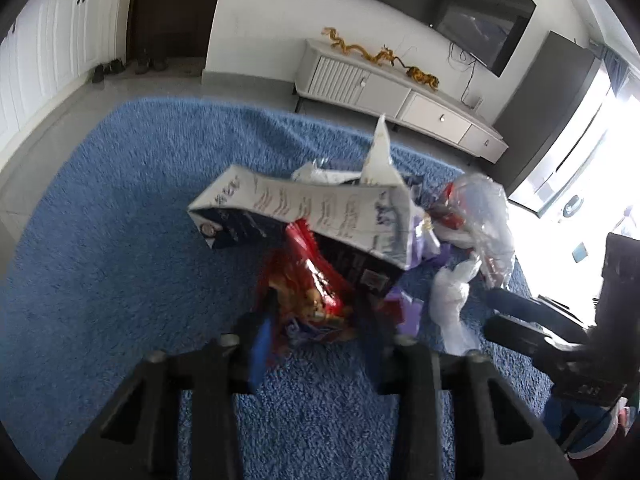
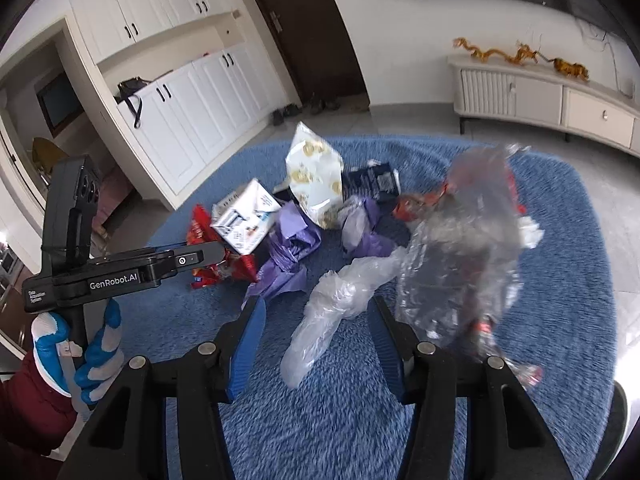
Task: Collect trash
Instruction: 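Return both tools to the rug toward the remaining wrappers, then grasp a red snack wrapper with the left tool while the right grasps a clear plastic bag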
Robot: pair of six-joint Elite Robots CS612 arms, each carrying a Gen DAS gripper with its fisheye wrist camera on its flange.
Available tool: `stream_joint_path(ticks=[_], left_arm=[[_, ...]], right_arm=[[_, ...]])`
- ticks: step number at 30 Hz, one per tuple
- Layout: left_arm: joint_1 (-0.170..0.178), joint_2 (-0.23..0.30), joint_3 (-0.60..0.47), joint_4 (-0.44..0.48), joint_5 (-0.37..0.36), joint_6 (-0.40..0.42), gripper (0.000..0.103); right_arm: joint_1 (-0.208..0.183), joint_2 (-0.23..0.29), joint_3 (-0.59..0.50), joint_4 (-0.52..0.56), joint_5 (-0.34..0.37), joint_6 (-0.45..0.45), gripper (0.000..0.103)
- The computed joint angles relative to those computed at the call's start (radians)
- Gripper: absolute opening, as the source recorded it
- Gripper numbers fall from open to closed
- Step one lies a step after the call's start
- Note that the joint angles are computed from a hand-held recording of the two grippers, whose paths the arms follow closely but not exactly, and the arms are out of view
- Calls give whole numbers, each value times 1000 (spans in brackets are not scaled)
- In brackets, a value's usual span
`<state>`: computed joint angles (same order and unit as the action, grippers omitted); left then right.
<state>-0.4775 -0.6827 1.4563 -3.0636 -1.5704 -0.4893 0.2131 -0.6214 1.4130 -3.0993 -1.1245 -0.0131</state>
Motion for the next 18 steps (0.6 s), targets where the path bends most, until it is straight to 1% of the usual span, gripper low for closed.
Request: stream_joint_path(ticks=[1,2,5,7,9,11,14,18], left_arm=[[2,1,3,1,-5,-3,27],[2,2,6,0,-2,-2,20],[3,-1,27,-33,2,-8,14],[4,-8,46,-53,1,-20,13],[3,-17,68,-68,4,-30,13],[0,-30,93,-82,12,-40,13],[-3,-52,134,-112,28,-48,13],[-12,-83,182,-151,65,-54,13]], right_arm=[[-1,7,-9,13,3,-1,50],[0,14,-20,29,5,-1,49],[3,33,-46,68,6,2,45],[4,41,-54,80,9,5,41],[2,44,-56,88,17,8,28],[0,45,-50,86,32,8,21],[-2,34,-31,80,49,-8,18],[-6,6,21,48,86,-33,17]])
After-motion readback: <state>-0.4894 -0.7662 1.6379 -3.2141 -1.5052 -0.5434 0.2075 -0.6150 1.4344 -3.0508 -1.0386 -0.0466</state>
